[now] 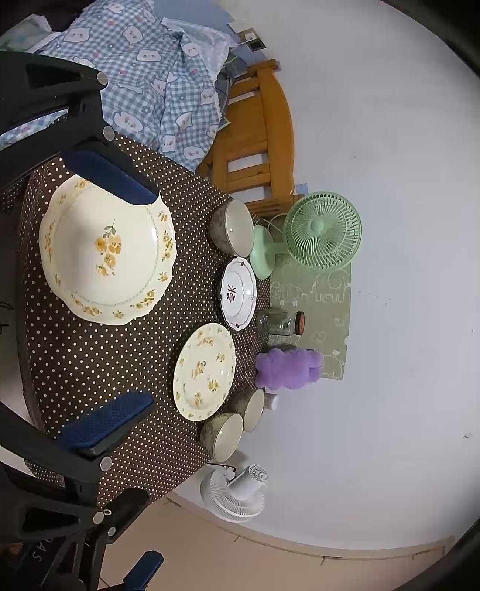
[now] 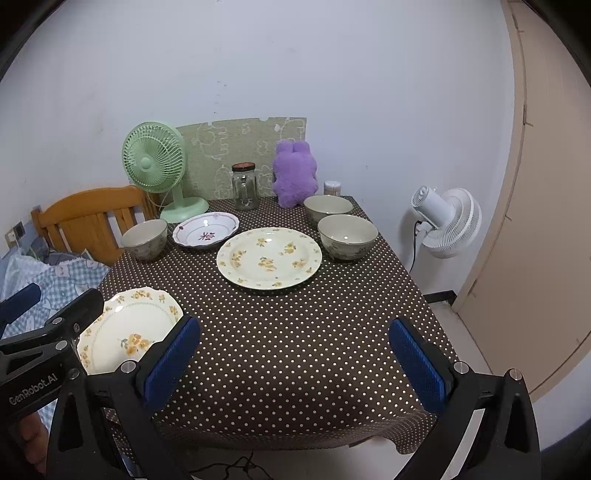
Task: Organize plates and bowls
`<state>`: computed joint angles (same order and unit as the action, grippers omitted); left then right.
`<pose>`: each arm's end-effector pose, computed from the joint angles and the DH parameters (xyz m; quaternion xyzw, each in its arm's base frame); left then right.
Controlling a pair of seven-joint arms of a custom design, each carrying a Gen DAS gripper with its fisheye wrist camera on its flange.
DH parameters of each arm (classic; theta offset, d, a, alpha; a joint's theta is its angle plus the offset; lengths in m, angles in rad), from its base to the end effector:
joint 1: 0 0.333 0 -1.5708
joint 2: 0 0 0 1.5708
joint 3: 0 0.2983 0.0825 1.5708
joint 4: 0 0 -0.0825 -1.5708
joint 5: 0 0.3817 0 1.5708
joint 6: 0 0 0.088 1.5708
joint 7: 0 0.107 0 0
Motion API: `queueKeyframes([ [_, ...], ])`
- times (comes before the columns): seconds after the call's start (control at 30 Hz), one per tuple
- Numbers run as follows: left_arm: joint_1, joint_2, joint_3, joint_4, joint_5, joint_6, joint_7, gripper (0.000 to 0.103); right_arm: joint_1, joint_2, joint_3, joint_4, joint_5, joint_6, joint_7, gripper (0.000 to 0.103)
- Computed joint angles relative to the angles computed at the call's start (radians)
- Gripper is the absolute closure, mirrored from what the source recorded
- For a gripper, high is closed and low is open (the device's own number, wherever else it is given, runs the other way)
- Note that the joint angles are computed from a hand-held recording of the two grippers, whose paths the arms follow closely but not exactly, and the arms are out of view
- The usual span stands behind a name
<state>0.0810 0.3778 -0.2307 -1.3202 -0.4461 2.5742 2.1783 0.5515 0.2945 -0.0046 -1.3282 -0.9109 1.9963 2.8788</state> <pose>0.7094 -0.0641 0.6156 -0.4753 0.7441 -0.4065 0.2349 0.5999 0.3093 0.6133 -0.4432 0.7698 -0.4000 0.2257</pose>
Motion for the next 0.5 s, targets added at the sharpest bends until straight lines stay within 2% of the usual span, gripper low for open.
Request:
queueKeyframes([
  [0.5, -0.004, -0.014, -0.001, -0.021, -0.006, 0.006, 0.006, 0.001, -0.01, -0.031, 0.011, -0.05, -0.01, 0.009, 0.03, 0.0],
])
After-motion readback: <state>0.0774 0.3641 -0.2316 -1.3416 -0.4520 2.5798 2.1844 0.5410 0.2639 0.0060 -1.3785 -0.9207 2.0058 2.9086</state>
